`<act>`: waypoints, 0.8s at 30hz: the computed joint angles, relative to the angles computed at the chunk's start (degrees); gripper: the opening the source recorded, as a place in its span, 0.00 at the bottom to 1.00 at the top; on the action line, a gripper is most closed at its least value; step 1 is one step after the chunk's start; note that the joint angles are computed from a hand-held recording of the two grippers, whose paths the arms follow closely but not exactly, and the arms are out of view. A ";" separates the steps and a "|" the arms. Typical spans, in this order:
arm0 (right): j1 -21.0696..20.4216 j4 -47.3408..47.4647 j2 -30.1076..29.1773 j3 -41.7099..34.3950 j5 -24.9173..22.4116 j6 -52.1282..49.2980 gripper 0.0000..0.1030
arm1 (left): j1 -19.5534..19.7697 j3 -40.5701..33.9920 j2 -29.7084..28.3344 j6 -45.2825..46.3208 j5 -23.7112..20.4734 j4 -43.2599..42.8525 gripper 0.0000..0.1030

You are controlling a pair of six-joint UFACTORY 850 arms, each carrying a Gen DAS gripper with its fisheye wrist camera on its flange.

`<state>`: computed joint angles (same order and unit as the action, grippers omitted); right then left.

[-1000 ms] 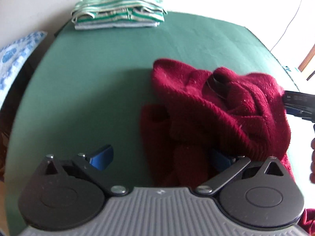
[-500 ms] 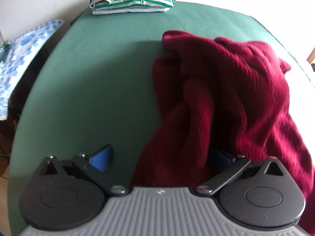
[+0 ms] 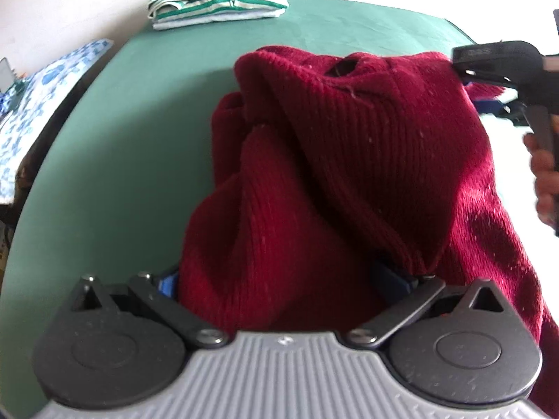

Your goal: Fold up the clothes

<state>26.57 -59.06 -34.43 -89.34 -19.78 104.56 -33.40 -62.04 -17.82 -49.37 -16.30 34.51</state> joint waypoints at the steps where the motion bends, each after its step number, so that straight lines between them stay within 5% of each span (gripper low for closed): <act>1: -0.18 -1.30 0.12 0.23 0.72 0.90 0.33 | -0.12 0.43 0.35 -1.01 0.01 0.67 0.99; 2: -0.35 -2.68 0.25 0.46 1.43 1.87 0.16 | -0.13 0.41 0.37 -0.41 -0.12 0.02 0.99; 9: -2.32 -23.51 8.82 11.46 -3.07 25.05 0.15 | 0.24 -0.45 0.27 7.13 -1.46 -7.38 0.99; 17: -4.66 -22.91 23.13 27.67 -19.72 31.61 0.14 | 2.81 -4.95 -0.80 20.99 0.42 -18.97 0.99; 24: -3.52 -15.63 25.64 30.96 -41.20 27.32 0.15 | 3.35 -10.06 -4.77 28.58 -1.20 -27.74 0.99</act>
<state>23.05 -74.70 -8.79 -58.38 -60.98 131.88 -30.06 -72.10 -22.59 -20.79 -17.50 6.77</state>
